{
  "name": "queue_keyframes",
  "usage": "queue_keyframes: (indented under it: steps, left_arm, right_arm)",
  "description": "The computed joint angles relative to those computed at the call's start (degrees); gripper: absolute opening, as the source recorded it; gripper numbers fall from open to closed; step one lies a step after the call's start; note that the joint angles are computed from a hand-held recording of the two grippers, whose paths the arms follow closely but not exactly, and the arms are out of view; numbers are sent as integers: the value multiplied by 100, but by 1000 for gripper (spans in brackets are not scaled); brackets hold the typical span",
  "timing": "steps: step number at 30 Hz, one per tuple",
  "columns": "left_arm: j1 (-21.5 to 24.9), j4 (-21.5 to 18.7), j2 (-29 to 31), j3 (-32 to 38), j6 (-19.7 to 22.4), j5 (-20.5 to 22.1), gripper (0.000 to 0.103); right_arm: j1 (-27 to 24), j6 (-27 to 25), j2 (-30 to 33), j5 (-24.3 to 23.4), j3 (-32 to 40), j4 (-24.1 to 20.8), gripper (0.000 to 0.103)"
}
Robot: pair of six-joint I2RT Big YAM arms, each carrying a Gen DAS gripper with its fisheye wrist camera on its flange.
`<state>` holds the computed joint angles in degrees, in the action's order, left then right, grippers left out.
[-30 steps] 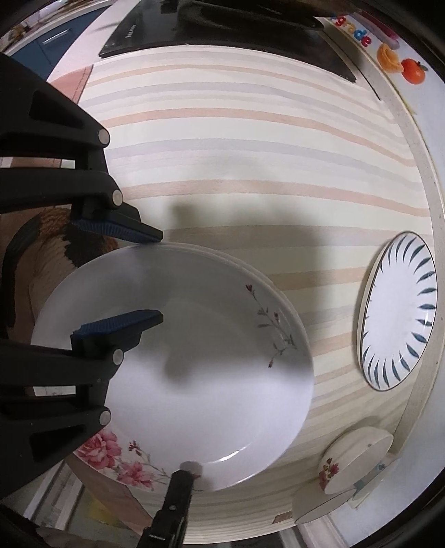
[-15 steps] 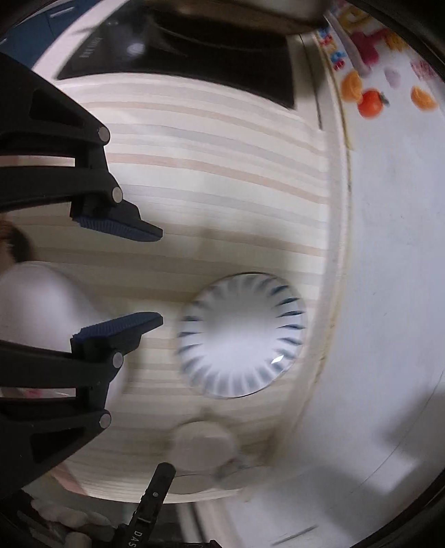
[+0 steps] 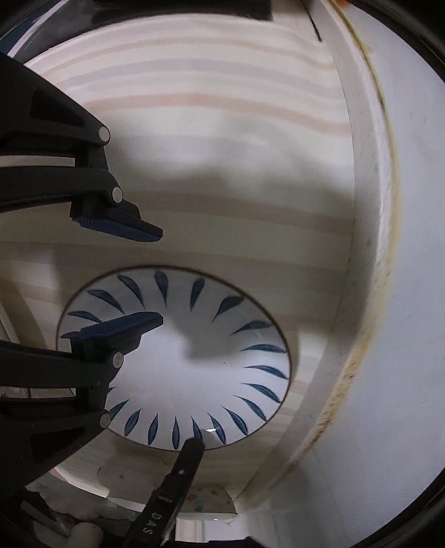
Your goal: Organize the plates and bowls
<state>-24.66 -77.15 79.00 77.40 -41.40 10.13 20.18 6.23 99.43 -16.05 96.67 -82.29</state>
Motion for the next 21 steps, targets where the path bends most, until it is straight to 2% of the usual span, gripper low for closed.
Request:
queue_keyframes:
  steps: [1, 2, 4, 12, 21]
  left_arm:
    - [-19, 38, 19, 3, 10, -8, 30]
    - [-55, 70, 33, -4, 38, -34, 24]
    - [-137, 40, 58, 22, 55, -178, 23]
    - [-339, -74, -180, 60, -172, -490, 23]
    - [-782, -707, -468, 636, -361, -944, 23]
  right_arm:
    - [-4, -14, 71, -24, 23, -22, 31]
    - [-3, -33, 126, -46, 30, -23, 25]
    - [5, -87, 152, -183, -15, 40, 13]
    - [96, -156, -4, -183, -138, 93, 13]
    - [77, -269, -476, -413, -95, -197, 13]
